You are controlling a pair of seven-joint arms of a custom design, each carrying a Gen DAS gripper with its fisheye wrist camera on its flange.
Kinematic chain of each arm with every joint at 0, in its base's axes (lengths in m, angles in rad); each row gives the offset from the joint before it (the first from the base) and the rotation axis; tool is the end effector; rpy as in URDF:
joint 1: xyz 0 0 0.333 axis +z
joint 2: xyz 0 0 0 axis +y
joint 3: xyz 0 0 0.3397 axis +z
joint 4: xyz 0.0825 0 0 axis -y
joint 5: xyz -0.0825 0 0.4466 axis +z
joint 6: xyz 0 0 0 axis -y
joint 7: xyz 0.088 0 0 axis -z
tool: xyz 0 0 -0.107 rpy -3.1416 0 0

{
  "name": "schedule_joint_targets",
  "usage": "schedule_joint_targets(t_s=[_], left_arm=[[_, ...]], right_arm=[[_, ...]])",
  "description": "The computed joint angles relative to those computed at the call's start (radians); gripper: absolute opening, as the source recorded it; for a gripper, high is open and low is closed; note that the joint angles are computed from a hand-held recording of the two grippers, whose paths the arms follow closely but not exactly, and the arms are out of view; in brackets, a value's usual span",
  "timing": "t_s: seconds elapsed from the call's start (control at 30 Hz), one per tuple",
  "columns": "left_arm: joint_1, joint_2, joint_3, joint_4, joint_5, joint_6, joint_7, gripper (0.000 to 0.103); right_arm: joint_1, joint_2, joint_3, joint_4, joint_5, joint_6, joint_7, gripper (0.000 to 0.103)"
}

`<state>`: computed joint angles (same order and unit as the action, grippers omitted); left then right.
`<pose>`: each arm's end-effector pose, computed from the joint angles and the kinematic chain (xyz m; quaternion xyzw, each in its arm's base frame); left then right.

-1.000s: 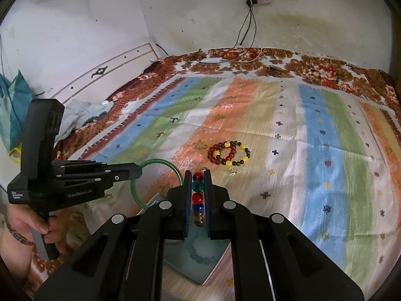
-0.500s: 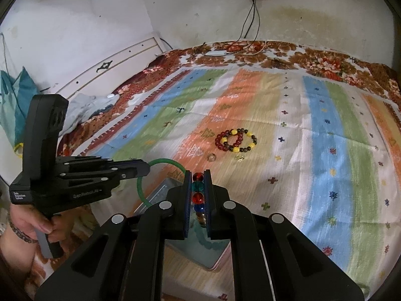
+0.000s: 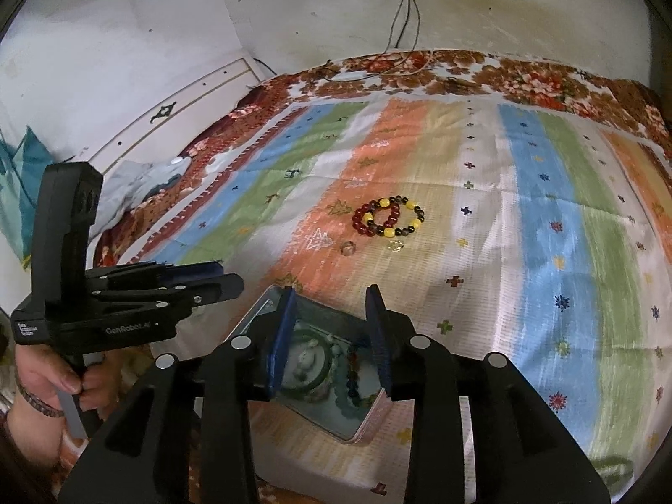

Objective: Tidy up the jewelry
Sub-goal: 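Open the left tool over the tin while the right tool releases the multicolour bracelet, then move both open tools toward the red and yellow-black bracelets and ring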

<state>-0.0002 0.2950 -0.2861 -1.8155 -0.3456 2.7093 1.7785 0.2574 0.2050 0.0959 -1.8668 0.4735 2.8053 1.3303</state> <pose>0.7121 -0.1789 0.4417 -0.6028 0.7270 -0.3174 0.0858 0.6804 0.2231 0.4817 -0.7137 0.5867 -0.1119 0.3658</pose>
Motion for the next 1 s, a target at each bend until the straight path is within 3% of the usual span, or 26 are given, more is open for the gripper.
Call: schedule_joint_targets(t_s=[0.73, 1.0], left_arm=[[-0.021, 0.058, 0.032, 0.070, 0.146, -0.027, -0.094, 0.058], [-0.029, 0.093, 0.039, 0.118, 0.216, -0.050, -0.134, 0.063]], right_arm=[[0.004, 0.047, -0.033, 0.043, -0.126, -0.036, 0.130, 0.044], [0.012, 0.087, -0.054, 0.095, -0.190, -0.060, 0.186, 0.057]])
